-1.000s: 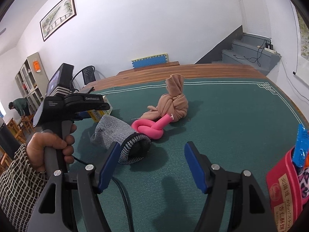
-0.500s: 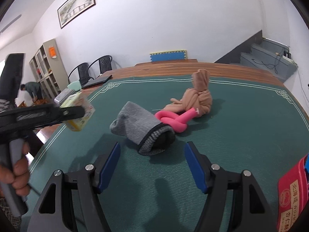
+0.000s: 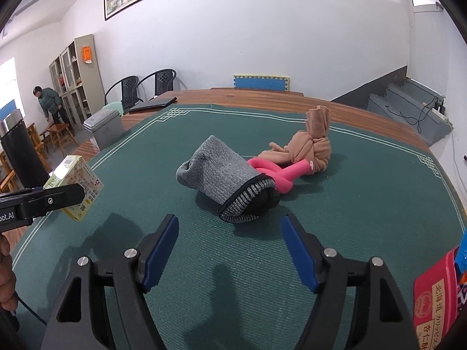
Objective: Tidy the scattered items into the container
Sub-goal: 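Grasp the grey black-cuffed sock with the right tool while the left tool holds the box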
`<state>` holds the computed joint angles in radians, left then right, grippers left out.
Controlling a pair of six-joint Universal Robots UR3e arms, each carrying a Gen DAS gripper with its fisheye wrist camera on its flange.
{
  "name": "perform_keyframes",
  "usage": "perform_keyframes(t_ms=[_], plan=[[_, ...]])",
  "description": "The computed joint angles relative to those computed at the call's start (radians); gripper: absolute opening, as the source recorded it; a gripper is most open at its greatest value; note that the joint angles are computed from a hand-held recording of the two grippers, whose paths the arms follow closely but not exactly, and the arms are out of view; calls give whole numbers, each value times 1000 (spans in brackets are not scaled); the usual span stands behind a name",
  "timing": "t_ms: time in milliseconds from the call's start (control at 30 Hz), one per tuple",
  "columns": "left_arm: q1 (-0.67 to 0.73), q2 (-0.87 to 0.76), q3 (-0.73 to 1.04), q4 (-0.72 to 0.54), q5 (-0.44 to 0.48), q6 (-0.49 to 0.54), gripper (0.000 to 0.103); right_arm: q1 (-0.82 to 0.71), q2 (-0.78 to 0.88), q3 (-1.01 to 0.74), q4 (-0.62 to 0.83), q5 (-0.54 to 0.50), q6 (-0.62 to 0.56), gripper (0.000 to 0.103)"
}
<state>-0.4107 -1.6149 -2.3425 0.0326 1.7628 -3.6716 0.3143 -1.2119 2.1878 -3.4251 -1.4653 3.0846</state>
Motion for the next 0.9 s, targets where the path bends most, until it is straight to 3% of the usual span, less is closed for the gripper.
perform_keyframes(t_ms=[233,400,700,900], plan=[[12,-11,-9,14,-27,-2,50,82,40,-152,130,-95,-68,79],[31,24,-36,23,-30,-7,50,112,93,-280,231,-108,-133,79],[37,9,-37,25,-42,-10,50,30,116,-342,303,-18,-127,79],[38,17,-38,22,-38,-9,50,58,219,-495,391,-100,-151,79]])
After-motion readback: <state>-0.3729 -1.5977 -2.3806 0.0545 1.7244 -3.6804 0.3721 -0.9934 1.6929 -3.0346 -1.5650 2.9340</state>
